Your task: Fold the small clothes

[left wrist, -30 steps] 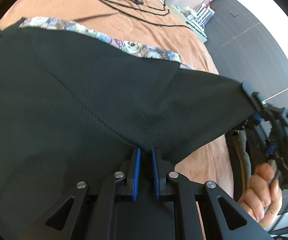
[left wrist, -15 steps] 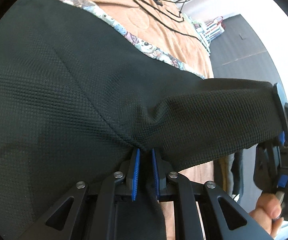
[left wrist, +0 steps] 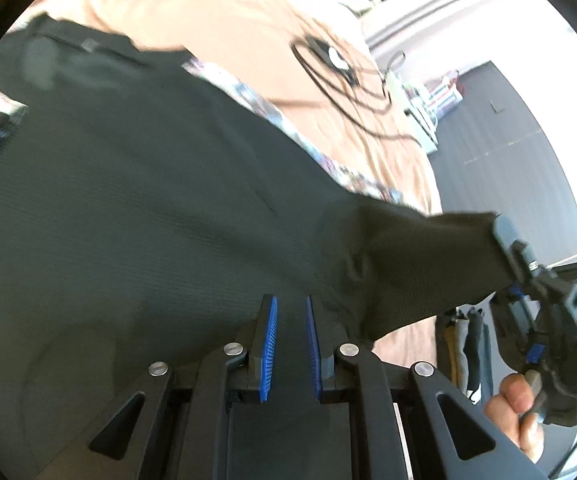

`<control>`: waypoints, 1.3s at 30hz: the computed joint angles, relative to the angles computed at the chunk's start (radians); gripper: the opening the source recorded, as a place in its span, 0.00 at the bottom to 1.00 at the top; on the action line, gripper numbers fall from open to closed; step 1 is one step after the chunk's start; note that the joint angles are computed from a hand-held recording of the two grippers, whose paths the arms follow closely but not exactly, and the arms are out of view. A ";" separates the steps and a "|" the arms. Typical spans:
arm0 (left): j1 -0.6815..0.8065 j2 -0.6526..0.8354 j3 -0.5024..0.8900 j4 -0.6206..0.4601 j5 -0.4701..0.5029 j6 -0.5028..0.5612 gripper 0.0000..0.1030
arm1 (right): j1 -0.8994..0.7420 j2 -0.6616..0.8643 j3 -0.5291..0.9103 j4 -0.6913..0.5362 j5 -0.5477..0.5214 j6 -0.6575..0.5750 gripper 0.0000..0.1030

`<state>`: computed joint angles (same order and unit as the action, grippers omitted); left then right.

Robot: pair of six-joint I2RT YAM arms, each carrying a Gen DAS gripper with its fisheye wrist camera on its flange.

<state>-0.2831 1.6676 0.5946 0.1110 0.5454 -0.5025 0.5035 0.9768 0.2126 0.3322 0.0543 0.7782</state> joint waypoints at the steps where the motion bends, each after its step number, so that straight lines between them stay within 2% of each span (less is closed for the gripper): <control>1: 0.044 -0.033 -0.019 -0.029 0.008 0.040 0.14 | 0.025 0.047 0.028 0.001 0.017 -0.005 0.01; 7: 0.207 -0.182 -0.045 -0.211 0.007 0.199 0.14 | 0.141 0.281 0.181 -0.037 0.099 -0.038 0.02; 10: 0.272 -0.226 -0.053 -0.269 0.017 0.250 0.14 | 0.160 0.394 0.278 -0.106 0.084 -0.027 0.02; 12: 0.303 -0.233 -0.047 -0.297 0.023 0.274 0.14 | 0.152 0.460 0.327 -0.142 0.030 -0.002 0.05; 14: 0.350 -0.254 -0.049 -0.340 0.039 0.315 0.14 | 0.146 0.501 0.368 -0.174 -0.021 0.004 0.19; 16: 0.372 -0.265 -0.052 -0.359 0.047 0.334 0.14 | 0.154 0.510 0.395 -0.194 -0.036 0.001 0.64; 17: 0.391 -0.276 -0.056 -0.378 0.055 0.356 0.14 | 0.159 0.507 0.399 -0.197 -0.032 0.000 0.72; 18: 0.425 -0.295 -0.063 -0.410 0.069 0.391 0.14 | 0.167 0.499 0.396 -0.199 -0.022 0.001 0.74; 26: 0.443 -0.363 -0.088 -0.458 0.070 0.411 0.14 | 0.177 0.458 0.366 -0.282 -0.033 0.034 0.74; 33: 0.372 -0.411 -0.096 -0.457 0.049 0.364 0.14 | 0.214 0.225 0.194 -0.332 0.071 0.115 0.74; 39: 0.180 -0.403 -0.091 -0.378 -0.034 0.253 0.14 | 0.175 -0.028 0.046 -0.421 0.128 0.185 0.74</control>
